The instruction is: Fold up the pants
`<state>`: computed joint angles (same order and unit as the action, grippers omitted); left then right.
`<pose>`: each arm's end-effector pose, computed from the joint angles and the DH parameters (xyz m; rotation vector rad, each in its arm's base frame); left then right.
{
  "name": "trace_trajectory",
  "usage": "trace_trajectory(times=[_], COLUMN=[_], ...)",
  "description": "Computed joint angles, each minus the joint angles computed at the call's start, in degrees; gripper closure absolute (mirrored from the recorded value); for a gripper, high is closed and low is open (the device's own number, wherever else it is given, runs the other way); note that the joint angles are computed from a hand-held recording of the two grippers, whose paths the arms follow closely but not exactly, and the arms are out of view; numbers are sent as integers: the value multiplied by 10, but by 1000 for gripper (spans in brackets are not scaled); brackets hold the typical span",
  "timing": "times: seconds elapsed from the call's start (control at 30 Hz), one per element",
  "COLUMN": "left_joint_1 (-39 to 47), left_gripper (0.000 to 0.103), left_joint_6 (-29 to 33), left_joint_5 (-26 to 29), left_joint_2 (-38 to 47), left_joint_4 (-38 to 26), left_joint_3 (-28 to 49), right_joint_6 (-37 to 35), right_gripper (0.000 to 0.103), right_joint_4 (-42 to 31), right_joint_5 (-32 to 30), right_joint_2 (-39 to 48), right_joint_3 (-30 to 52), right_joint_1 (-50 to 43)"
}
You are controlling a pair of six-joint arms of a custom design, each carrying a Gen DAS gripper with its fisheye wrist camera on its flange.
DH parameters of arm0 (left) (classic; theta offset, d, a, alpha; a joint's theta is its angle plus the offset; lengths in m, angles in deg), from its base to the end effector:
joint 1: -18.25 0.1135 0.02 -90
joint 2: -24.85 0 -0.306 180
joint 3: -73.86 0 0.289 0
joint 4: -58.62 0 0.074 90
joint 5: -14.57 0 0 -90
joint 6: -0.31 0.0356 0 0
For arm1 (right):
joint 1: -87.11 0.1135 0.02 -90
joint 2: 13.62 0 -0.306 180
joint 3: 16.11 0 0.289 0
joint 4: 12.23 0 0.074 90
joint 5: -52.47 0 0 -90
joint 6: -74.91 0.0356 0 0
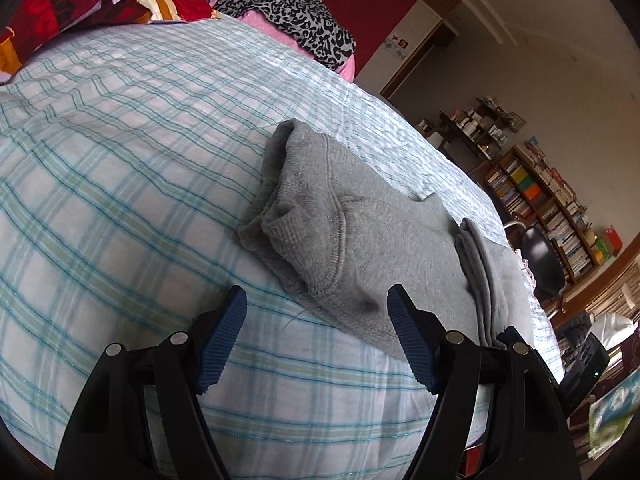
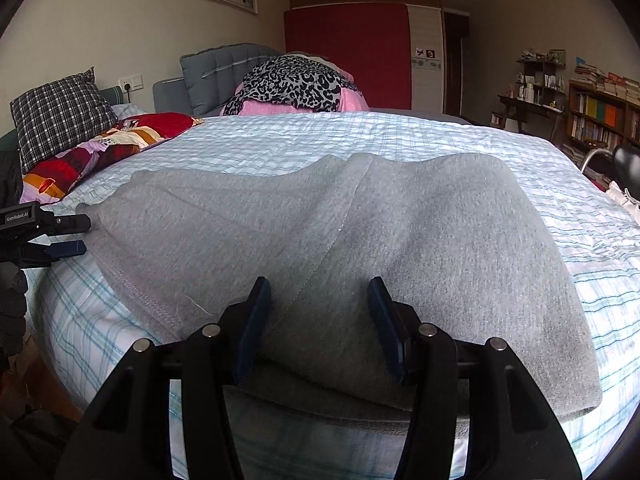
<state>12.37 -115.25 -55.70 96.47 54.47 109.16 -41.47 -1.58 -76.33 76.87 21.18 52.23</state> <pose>0.2357 -0.0364 0.1629 -0.2123 2.3093 -0.6759 0.2348 -0.1365 0.1193 -0.1689 2.1237 0.1665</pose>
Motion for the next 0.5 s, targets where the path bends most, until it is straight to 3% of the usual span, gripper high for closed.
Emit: trace_trajectory(times=[0.27,0.37,0.4,0.5], left_joint_1=[-21,-32,-31,-29], left_gripper=[32,49,60,76], left_joint_6=[-32,-43,-48,-58], left_joint_5=[-20,-38,-32,-15], left_joint_2=[86,102,105,109], left_joint_4=[49,42,40,35], left_joint_3=[49,65,68,76], right_joint_6=[8,11,10,10], right_gripper=[50,50,50,50], right_joint_4=[14,19,23,29], right_joint_5=[-6,-8,-10,-12], right_joint_2=[7,8,10,12], right_joint_3=[-3,-5,-6,-8], right_joint_1=[-4,-5,-7,-8])
